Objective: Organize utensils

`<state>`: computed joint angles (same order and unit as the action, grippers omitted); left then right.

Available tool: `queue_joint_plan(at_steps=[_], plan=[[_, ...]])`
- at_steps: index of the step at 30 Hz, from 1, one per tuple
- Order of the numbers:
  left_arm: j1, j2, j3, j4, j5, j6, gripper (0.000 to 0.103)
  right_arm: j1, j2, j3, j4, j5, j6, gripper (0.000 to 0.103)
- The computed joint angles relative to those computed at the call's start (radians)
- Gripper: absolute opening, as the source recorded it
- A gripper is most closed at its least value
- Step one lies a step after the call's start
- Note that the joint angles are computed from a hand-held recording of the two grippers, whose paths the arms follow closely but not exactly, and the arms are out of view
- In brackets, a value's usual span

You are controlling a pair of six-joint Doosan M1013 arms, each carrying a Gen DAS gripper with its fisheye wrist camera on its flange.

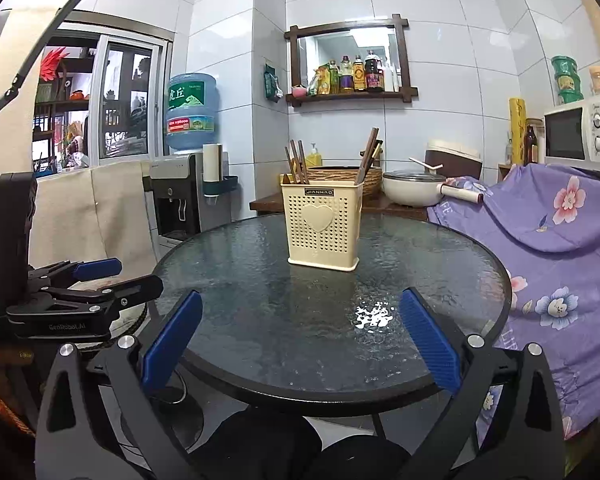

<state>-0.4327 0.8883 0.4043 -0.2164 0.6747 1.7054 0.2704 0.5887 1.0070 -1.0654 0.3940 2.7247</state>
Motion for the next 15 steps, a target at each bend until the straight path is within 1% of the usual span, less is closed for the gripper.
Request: queue_joint_plan(at_steps=[3, 5, 12, 15], plan=[[-0.003, 0.003, -0.007, 0.018, 0.008, -0.004, 0.097, 0.004, -0.005, 0.007, -0.010, 0.001, 0.000, 0.097], [-0.004, 0.014, -0.029, 0.022, 0.023, -0.017, 0.097, 0.003, -0.005, 0.005, 0.006, 0.002, -0.016, 0.097], [-0.005, 0.002, -0.008, 0.015, 0.001, -0.011, 0.097, -0.003, -0.005, 0.001, 0.022, 0.007, -0.024, 0.097], [-0.006, 0.001, -0.007, 0.021, 0.003, -0.015, 0.097, -0.005, -0.004, 0.000, 0.034, 0.008, -0.028, 0.097]])
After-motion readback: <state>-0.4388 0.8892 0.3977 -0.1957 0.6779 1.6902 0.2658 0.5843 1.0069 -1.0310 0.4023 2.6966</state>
